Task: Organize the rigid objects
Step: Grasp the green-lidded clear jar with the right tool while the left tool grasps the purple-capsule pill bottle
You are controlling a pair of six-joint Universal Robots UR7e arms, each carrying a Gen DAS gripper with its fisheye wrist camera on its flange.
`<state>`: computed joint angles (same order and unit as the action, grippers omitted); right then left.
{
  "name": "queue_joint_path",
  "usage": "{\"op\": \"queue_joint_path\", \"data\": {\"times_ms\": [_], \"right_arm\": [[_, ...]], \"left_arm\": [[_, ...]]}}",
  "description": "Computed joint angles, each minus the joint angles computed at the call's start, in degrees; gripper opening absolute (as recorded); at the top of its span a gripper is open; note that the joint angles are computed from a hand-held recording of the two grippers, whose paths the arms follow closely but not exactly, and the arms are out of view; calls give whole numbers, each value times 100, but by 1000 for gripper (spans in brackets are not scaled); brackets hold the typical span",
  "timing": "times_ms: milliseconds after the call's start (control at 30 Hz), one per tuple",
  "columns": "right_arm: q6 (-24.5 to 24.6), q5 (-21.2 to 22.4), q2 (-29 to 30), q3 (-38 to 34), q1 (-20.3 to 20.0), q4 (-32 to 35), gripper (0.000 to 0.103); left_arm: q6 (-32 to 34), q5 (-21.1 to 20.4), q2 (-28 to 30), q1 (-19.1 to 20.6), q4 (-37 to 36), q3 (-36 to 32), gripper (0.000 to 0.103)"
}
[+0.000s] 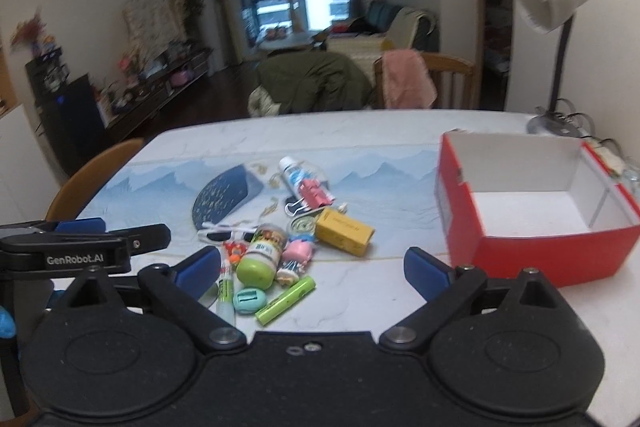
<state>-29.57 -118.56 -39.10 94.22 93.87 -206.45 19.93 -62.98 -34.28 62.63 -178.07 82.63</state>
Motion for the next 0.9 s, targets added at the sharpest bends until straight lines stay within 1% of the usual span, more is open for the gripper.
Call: {"op": "queue_joint_path", "data": {"times_ms": [67,133,267,333,400,533,567,667,733,900], "right_arm": [[-114,57,50,-135,-62,215,97],[-174,167,67,-229,-131,443,96],[-337,243,192,-556,-225,902,93],[-433,294,280,-750,-251,1119,93],[-384,307,363,-980,-272,1435,92],[-400,276,682,-1559,-299,2020,92],[-397,271,762,-1708,-310,2185,91],[-323,226,1008,-2171,-325,2632,89],[-233,168,1191,-2482,-332,2851,85],[174,52,1546,-3170,-354,3536,73]], "left_arm": [[15,-7,101,84,4,-87,103],[26,135,199,139,82,-169,103],[169,306,366,246,177,-298,103],[268,309,469,287,165,-396,103],[323,290,581,338,246,-537,103],[27,389,799,429,495,-834,103],[50,363,836,446,464,-858,103],[381,343,994,481,321,-995,103],[588,411,1106,500,290,-1110,103],[695,465,1224,548,240,-1200,103]]}}
